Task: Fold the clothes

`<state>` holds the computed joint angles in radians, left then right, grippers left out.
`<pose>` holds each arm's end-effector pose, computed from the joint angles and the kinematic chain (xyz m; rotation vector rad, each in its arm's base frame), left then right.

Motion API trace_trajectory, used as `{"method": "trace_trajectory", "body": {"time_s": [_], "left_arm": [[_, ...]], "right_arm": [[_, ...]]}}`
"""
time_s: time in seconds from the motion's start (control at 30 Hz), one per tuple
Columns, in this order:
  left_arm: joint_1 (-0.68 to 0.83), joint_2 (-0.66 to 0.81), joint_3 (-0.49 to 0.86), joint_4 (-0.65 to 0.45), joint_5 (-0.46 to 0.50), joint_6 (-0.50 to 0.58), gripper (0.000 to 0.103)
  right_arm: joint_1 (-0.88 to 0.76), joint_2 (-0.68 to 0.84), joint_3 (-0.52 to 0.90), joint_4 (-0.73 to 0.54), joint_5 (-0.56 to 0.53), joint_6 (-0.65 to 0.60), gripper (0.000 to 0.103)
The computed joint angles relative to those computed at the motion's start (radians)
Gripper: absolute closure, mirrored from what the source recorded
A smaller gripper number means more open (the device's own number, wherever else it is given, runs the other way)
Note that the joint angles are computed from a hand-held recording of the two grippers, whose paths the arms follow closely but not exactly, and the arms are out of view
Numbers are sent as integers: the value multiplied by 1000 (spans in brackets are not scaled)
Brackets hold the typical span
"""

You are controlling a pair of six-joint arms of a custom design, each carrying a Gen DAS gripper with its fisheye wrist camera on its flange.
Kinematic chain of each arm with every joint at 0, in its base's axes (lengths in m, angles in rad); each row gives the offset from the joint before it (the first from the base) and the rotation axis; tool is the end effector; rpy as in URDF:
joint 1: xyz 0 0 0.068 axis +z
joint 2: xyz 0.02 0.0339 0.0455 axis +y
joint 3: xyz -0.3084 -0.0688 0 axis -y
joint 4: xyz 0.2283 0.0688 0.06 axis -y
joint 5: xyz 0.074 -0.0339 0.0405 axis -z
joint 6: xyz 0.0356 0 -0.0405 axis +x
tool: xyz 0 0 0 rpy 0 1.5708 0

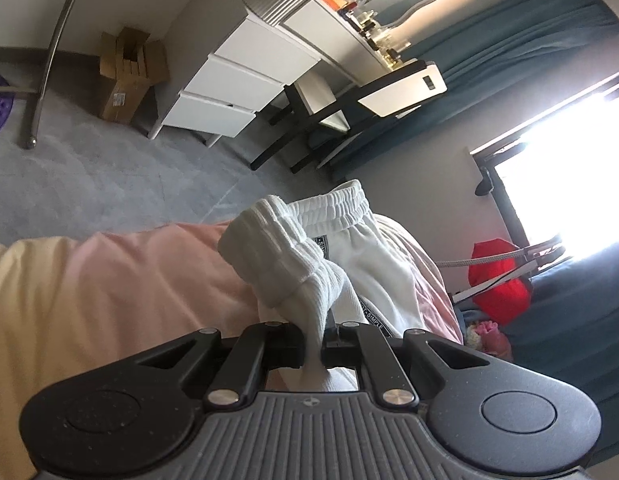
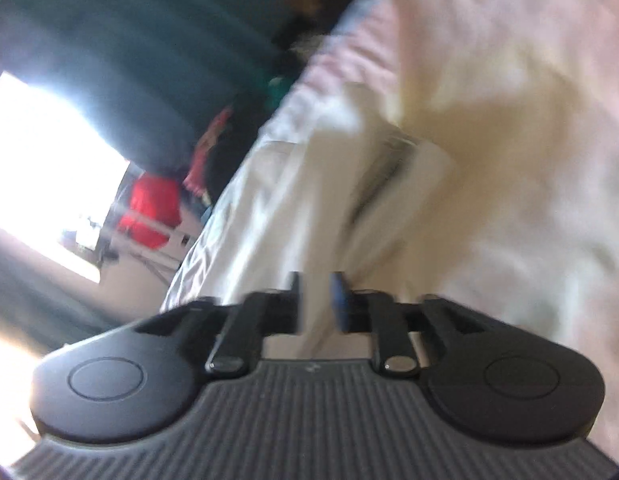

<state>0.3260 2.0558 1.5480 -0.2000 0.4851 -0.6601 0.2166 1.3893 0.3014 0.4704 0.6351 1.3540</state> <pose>0.4530 0.1356 0.2592 -0.8461 2.1208 -0.7272 0.2069 0.0239 0.1831 1.3886 1.5306 0.2703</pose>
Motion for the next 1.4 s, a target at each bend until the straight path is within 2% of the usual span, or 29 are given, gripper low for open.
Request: {"method": "trace_trajectory", "body": {"time_s": [0.07, 0.13, 0.23, 0.33, 0.4, 0.43, 0.47, 0.57, 0.67, 0.77, 0.87, 0.97, 1.03, 1.1, 1.2, 1.3, 1.33, 1.4], "left_arm": [[-5, 2, 4, 0, -7, -1, 96], [-4, 5, 9, 8, 2, -16, 96], [-8, 13, 15, 39, 4, -38, 96], [-33, 24, 20, 74, -50, -47, 96], [-53, 32, 17, 100, -106, -67, 96], [-62, 35, 13, 119, -127, -82, 96], [-71, 35, 7, 137, -145, -90, 96], [-94, 38, 2, 186, -184, -123, 96], [-99, 45, 14, 207, -180, -135, 96], [-81, 45, 12, 202, -136, -143, 96], [-53, 38, 2, 195, -79, -146, 96], [-19, 30, -5, 177, -3, -136, 96], [0, 34, 15, 129, 36, -102, 96], [20, 45, 41, 70, 75, -69, 96], [47, 66, 76, -10, 111, -15, 96], [63, 73, 76, -35, 116, 1, 96], [66, 70, 68, -32, 109, 2, 96], [61, 47, 30, 29, 91, 1, 97]], "right_arm": [[-41, 34, 16, 27, 3, -48, 30], [-114, 105, 6, 130, -49, -58, 20], [-218, 239, -9, 311, -120, -73, 20], [-316, 363, 23, 432, -157, -127, 22], [-365, 401, 76, 430, -196, -176, 38], [-376, 399, 120, 377, -198, -204, 62], [-374, 384, 175, 290, -183, -235, 92], [-365, 348, 330, 76, -135, -316, 94], [-329, 257, 436, -28, -83, -356, 94], [-295, 185, 541, -99, -38, -409, 95], [-239, 42, 523, -126, 23, -468, 95], [-173, -119, 434, -156, 98, -484, 95], [-103, -239, 342, -252, 178, -434, 95], [-28, -337, 257, -390, 248, -311, 95], [101, -444, 151, -681, 309, -5, 95], [281, -458, 72, -945, 342, 406, 95], [320, -454, 52, -983, 334, 496, 95], [368, -439, 45, -1022, 332, 578, 95]]}}
